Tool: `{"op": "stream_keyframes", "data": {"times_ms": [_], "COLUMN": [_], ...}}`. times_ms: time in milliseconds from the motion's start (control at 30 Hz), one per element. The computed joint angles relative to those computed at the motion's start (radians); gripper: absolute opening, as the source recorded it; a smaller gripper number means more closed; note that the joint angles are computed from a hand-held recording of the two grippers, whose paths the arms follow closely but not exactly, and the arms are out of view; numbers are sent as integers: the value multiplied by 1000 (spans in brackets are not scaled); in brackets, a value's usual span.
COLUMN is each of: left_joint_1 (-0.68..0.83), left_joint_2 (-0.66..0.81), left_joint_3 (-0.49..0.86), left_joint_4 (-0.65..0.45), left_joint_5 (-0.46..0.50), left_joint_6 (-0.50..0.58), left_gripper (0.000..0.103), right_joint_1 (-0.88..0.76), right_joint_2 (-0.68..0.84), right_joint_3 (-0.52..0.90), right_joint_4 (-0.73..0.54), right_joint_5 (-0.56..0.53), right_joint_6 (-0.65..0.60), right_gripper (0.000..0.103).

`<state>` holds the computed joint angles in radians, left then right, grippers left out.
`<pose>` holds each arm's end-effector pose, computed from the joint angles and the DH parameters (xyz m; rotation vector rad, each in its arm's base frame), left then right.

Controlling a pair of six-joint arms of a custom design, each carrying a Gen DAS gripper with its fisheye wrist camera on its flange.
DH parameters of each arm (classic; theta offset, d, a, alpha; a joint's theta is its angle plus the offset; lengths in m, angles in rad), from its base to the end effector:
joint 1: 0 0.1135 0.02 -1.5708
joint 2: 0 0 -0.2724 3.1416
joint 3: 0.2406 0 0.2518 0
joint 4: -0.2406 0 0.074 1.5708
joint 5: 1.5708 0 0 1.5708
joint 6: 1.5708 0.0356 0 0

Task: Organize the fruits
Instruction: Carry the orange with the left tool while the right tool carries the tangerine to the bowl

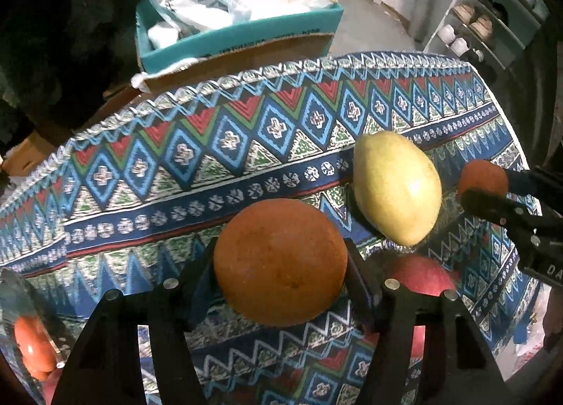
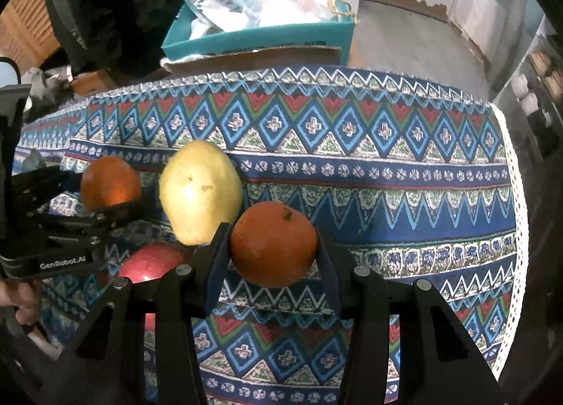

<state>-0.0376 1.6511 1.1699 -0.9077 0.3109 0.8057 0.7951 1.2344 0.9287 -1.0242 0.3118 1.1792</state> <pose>0.3053 -0.0224 0.2189 1.1998 2.5755 -0.3157 0.1528 0.1402 0.2495 0.5763 2.6897 0.0396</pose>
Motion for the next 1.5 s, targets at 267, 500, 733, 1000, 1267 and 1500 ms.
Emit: {"op": "stream_keyframes", "data": {"times_ms": [267, 500, 733, 1000, 1267, 1500], "left_joint_1": [86, 145, 201, 274, 373, 465], "left_joint_2": [-55, -84, -111, -104, -79, -5], "left_joint_3": [68, 148, 214, 315, 417, 548], "left_joint_4": [-112, -229, -293, -403, -519, -622], "left_joint_5": [70, 134, 189, 253, 311, 354], "left_joint_6": [60, 95, 137, 195, 285, 351], "left_gripper": [67, 67, 67, 67, 67, 67], "right_joint_1": [35, 80, 141, 182, 207, 207], "right_joint_2": [9, 11, 51, 115, 192, 279], "right_joint_3": [90, 175, 303, 425, 545, 668], "right_joint_4": [-70, -139, -218, -244, -222, -210], "right_joint_5": [60, 118, 191, 230, 263, 275], "right_joint_6": [15, 35, 53, 38, -26, -84], "right_gripper": [46, 46, 46, 46, 46, 46]}}
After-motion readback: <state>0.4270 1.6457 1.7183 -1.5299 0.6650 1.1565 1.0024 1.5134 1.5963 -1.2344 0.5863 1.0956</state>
